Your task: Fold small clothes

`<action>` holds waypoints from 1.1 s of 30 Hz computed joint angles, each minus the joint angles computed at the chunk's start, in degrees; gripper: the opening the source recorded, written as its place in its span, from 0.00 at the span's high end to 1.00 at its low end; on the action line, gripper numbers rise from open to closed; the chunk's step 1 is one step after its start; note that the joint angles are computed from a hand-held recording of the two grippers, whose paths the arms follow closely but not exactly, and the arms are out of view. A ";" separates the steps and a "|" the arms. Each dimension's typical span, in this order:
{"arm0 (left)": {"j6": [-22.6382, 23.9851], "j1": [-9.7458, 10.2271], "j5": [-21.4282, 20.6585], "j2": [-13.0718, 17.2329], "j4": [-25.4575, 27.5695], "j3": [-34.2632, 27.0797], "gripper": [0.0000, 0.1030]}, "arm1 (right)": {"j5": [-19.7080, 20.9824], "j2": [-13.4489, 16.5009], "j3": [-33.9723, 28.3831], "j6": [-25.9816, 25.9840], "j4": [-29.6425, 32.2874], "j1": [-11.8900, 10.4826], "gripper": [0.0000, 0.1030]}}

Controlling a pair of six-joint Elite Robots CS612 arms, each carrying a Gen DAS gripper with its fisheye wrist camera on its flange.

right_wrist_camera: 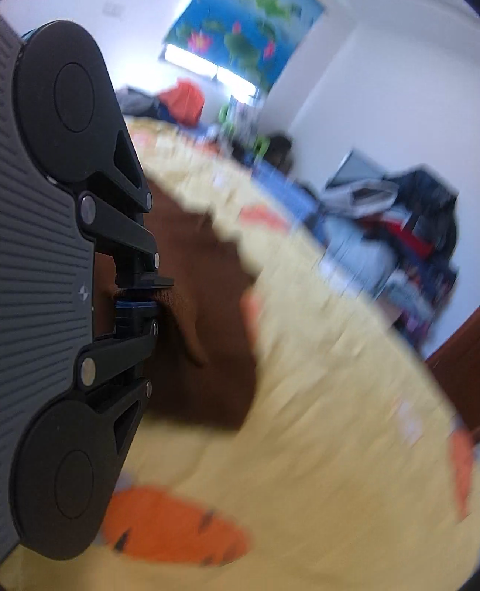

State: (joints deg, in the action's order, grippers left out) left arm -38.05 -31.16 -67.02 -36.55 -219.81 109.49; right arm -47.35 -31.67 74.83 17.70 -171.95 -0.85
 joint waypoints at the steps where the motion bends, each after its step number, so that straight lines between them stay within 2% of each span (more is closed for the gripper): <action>1: 0.03 0.01 0.01 -0.04 0.18 -0.03 0.10 | -0.64 0.47 0.20 0.02 0.28 0.14 0.88; 5: 1.75 0.05 1.30 -1.71 3.81 0.01 0.10 | -0.10 0.90 1.33 0.85 -0.68 0.14 0.87; 7: 3.91 0.79 2.81 -2.22 2.44 -0.55 0.10 | -0.86 0.55 1.09 -0.28 0.27 0.32 0.87; 9: 2.21 2.33 4.77 -2.78 2.46 -1.68 0.10 | -1.39 0.18 0.74 -0.90 0.57 0.05 0.87; 11: -2.38 4.70 4.82 -3.20 4.56 -3.11 0.09 | -0.97 0.08 0.70 0.23 -0.77 -0.32 0.87; 14: -12.40 9.60 -1.30 -3.42 13.56 -6.14 0.08 | 0.73 0.08 0.74 0.33 -1.09 -1.13 0.88; 16: -17.58 12.67 -8.52 -2.78 18.53 -8.39 0.09 | 0.23 -0.03 0.65 -1.58 0.41 -0.88 0.87; 17: -18.62 13.80 -11.83 -2.37 20.30 -9.39 0.10 | 0.01 0.02 0.56 -1.99 0.53 -0.76 0.87; 18: -17.63 14.24 -13.04 -1.91 20.35 -10.08 0.11 | 0.12 0.15 0.47 -1.62 0.16 -0.74 0.87; 19: -15.92 14.20 -12.38 -1.90 21.44 -10.60 0.21 | 0.44 0.28 0.34 -0.88 -0.50 -0.80 0.87; 20: -14.86 14.30 -12.47 -1.95 23.26 -11.21 0.47 | 1.06 0.46 0.25 0.14 -1.60 -0.95 0.87; 21: -13.77 14.37 -12.48 -1.98 24.93 -11.82 0.60 | 1.78 0.63 0.05 0.96 -2.38 -1.08 0.88; 22: -13.18 14.56 -13.09 -1.96 26.61 -12.46 0.80 | 2.30 0.72 -0.12 1.35 -2.67 -1.23 0.88; 23: -12.48 14.44 -12.57 -1.93 27.77 -12.85 0.83 | 2.33 0.77 -0.34 1.43 -2.59 -1.26 0.88; 25: -8.17 13.53 -8.85 -2.49 27.88 -12.70 0.85 | 2.10 0.79 -0.66 1.33 -2.79 -1.31 0.88; 28: 6.68 10.22 2.52 -3.16 24.13 -11.86 0.86 | 2.49 0.63 -0.48 2.54 -5.52 -1.63 0.89; 29: 12.11 9.27 5.55 -2.97 24.51 -12.08 0.86 | 1.92 0.56 -0.42 2.25 -5.60 -1.66 0.90; 31: 22.44 7.63 11.58 -1.57 27.89 -13.45 0.85 | -1.02 0.39 -0.59 -0.80 -1.69 -1.38 0.90; 33: 26.12 6.93 13.06 -1.01 31.65 -13.57 0.82 | -3.37 0.45 -0.82 -3.59 2.38 -0.99 0.90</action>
